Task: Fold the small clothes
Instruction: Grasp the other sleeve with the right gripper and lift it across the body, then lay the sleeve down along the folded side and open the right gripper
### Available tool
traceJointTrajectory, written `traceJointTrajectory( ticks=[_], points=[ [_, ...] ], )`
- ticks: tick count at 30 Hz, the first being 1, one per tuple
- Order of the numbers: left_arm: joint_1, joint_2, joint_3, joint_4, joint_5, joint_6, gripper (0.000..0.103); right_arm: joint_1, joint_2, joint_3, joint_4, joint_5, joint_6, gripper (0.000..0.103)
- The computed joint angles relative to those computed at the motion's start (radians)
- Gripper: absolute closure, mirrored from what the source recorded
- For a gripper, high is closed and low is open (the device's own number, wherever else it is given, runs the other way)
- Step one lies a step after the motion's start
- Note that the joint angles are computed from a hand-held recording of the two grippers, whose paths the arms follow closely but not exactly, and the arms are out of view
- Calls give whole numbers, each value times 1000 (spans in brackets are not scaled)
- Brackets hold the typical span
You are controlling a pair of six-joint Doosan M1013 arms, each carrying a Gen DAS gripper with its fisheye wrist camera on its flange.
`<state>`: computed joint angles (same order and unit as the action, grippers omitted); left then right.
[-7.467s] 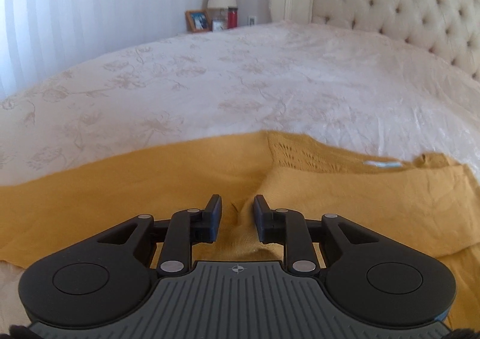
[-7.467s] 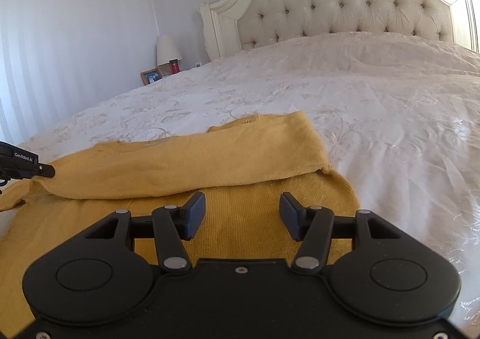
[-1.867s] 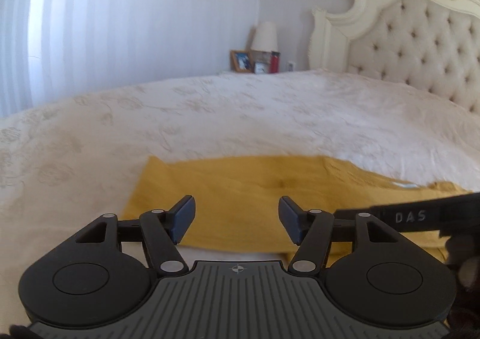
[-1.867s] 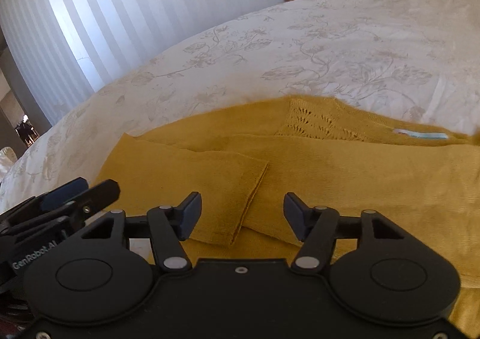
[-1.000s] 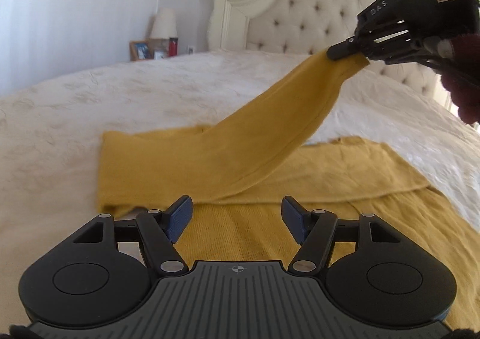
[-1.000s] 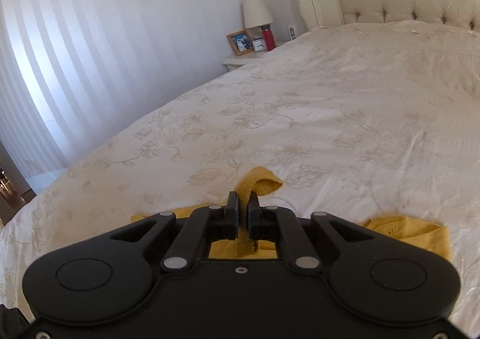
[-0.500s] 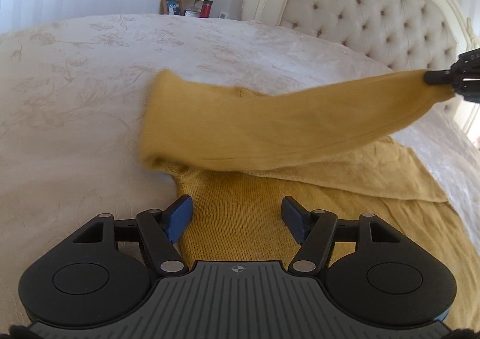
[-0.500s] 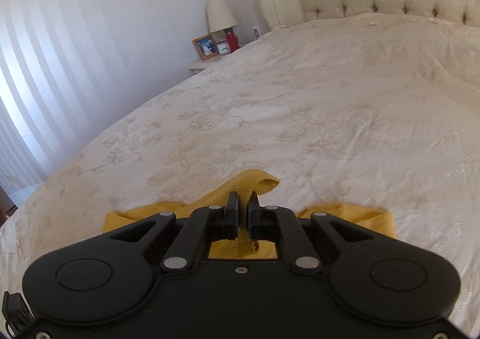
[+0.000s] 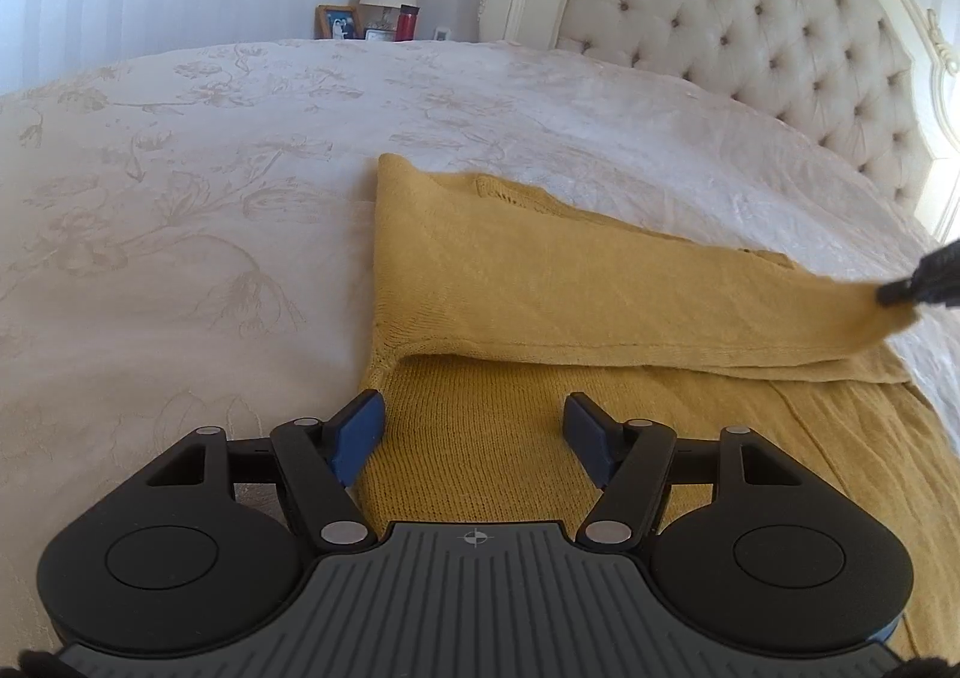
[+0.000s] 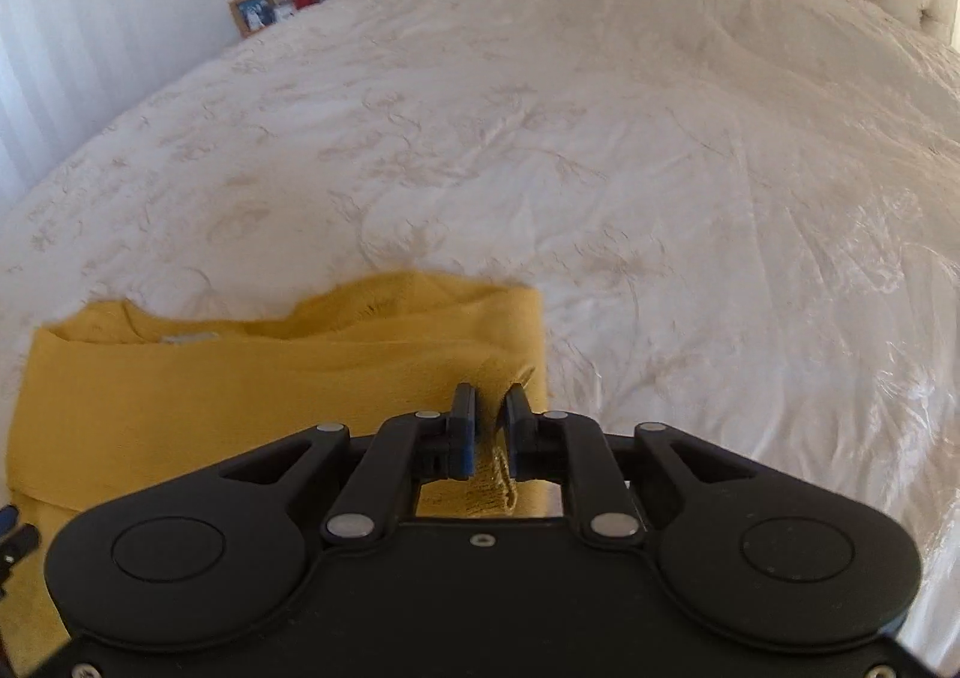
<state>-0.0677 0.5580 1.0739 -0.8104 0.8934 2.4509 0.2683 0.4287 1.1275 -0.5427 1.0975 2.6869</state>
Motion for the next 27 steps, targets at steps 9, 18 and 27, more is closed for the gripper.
traceJointTrajectory(
  ticks=[9, 18, 27],
  points=[
    [-6, 1, -15, 50, 3, -24, 38, 97, 31, -2, -281, 10, 38, 39],
    [-10, -13, -8, 253, -203, -306, 38, 129, 163, -186, -103, -262, -260, 32],
    [3, -16, -14, 284, -267, -408, 37, 162, 345, -460, 90, -177, -549, 32]
  ],
)
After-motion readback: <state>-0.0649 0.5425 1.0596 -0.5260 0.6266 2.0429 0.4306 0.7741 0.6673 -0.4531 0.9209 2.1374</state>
